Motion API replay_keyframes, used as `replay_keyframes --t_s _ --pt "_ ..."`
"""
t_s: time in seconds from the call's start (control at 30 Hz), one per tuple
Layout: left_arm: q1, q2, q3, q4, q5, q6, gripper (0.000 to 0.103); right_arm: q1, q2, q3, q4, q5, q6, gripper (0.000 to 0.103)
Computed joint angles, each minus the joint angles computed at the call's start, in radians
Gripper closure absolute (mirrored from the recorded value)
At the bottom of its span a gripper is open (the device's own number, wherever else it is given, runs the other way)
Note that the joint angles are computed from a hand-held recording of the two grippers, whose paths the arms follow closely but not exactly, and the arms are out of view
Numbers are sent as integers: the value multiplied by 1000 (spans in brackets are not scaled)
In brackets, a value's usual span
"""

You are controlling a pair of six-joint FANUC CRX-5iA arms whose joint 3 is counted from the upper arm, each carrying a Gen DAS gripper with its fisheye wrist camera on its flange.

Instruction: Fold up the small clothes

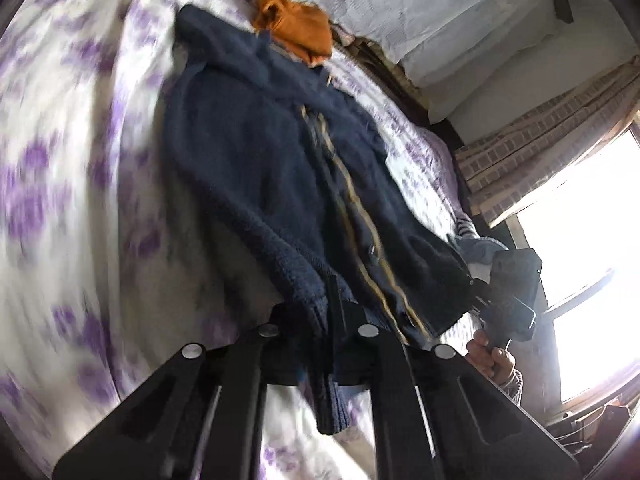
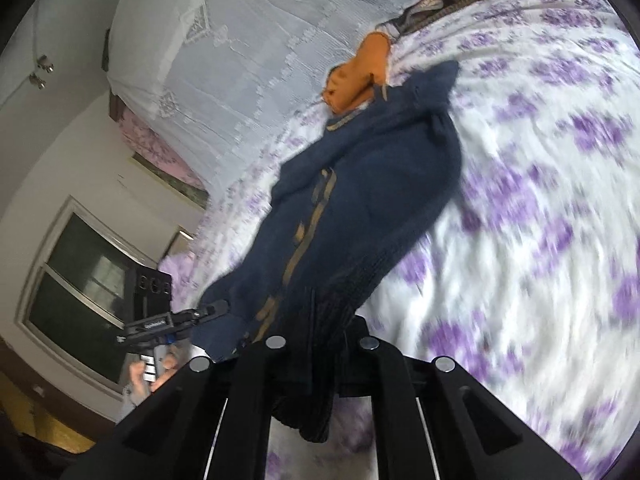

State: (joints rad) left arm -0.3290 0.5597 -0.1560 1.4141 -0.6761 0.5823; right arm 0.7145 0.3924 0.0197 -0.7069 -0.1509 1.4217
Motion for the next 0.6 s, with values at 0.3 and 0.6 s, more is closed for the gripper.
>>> replay_keyframes --t_s 0.3,0.6 --pt "43 117 226 -98 -13 177 96 -158 110 223 -357 -161 292 96" --pt "70 248 473 -240 -47 351 96 -191 230 406 -270 -216 174 96"
